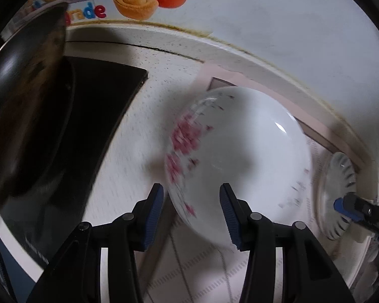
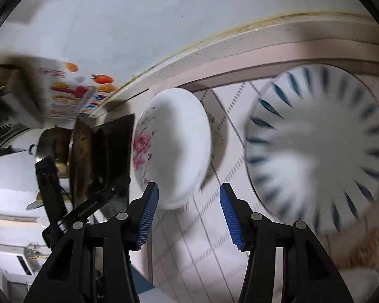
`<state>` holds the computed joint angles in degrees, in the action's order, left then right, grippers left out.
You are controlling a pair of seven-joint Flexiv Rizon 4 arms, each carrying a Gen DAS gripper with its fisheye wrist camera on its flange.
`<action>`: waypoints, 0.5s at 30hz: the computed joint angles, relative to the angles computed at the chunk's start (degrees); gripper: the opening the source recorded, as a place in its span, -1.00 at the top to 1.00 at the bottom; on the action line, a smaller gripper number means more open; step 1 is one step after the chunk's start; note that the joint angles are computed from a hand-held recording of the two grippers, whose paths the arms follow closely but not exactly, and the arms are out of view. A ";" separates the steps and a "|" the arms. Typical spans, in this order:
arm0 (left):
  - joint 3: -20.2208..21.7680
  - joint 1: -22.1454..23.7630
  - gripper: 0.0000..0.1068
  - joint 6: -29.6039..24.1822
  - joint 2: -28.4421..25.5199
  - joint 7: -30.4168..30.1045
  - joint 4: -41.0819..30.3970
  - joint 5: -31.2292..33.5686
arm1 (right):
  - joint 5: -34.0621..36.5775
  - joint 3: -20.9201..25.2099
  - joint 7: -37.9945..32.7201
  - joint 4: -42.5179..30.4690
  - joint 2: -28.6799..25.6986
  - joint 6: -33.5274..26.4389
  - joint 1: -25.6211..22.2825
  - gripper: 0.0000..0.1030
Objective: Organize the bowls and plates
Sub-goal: 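Grasp the pink-flower plate with the left tool while the right tool holds the large plate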
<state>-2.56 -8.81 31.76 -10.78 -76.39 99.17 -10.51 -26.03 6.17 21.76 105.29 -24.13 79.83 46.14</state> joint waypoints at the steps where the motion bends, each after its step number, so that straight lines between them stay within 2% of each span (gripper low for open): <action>1: -0.15 0.19 0.18 -0.22 -1.22 0.37 -0.94 0.11 | 1.26 1.46 -1.78 -1.86 -1.53 -1.21 -1.35 -0.04; 3: -0.36 0.61 0.18 -1.15 -3.78 1.15 -3.10 0.05 | 4.13 4.20 -6.00 -6.38 -4.62 -5.00 -3.82 -0.04; 6: -0.59 0.78 0.18 -2.17 -6.41 2.26 -5.30 -0.06 | 7.36 5.58 -10.32 -10.94 -7.71 -8.89 -5.28 -0.04; 12: -0.80 1.03 0.18 -4.24 -10.17 3.69 -8.33 -0.96 | 11.61 5.51 -15.08 -16.04 -11.24 -13.75 -6.00 -0.03; 15: -0.78 1.15 0.19 -4.62 -10.78 4.47 -8.50 -1.44 | 13.38 5.43 -15.96 -16.50 -11.95 -13.84 -6.05 0.04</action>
<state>-3.35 -7.66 27.14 -21.55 -71.92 90.67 -11.95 -12.65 11.60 5.80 88.80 -36.08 65.98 40.09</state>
